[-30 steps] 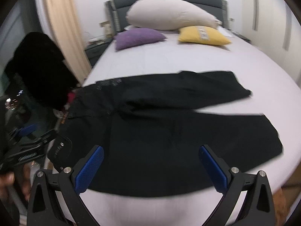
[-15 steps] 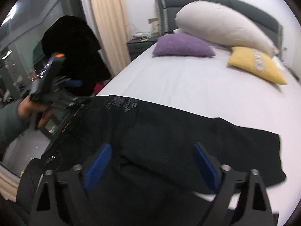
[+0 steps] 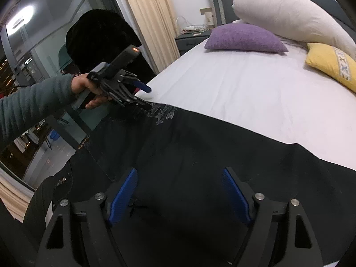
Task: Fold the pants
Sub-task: 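Grasp the black jeans waistband with the left tool while the right tool grasps the waist corner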
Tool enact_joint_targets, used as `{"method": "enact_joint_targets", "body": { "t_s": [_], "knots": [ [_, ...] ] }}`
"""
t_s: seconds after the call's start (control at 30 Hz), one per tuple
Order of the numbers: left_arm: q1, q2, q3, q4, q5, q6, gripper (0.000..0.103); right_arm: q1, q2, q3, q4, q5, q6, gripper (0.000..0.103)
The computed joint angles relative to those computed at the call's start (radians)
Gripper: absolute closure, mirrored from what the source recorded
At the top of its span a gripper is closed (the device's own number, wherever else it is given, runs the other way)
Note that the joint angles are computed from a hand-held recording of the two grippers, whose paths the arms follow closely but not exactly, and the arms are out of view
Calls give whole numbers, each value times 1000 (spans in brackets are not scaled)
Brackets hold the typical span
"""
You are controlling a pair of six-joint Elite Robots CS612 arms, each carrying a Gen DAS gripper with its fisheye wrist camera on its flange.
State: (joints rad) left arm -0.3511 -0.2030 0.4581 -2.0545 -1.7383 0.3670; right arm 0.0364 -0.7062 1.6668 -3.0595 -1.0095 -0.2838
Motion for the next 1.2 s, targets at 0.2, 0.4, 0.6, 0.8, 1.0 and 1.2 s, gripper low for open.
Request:
{"method": "enact_joint_targets", "body": {
  "t_s": [0.2, 0.4, 0.6, 0.8, 1.0, 1.2],
  "knots": [
    [10, 99, -179, 143, -41, -13, 30, 5, 18, -50, 67, -1, -41, 23],
    [18, 126, -235, 176, -103, -19, 74, 10, 45, -133, 162, 2, -88, 23],
    [0, -14, 57, -40, -73, -26, 90, 33, 98, -279, 318, -34, -172, 27],
    [-21, -145, 338, -355, 30, -6, 93, 58, 157, -408, 453, -119, -258, 33],
    [-32, -227, 525, -581, 83, 11, 94, 81, 203, -504, 545, -166, -329, 36],
    [-33, -243, 566, -639, 85, 25, 95, 84, 247, -605, 648, -192, -338, 36]
  ]
}}
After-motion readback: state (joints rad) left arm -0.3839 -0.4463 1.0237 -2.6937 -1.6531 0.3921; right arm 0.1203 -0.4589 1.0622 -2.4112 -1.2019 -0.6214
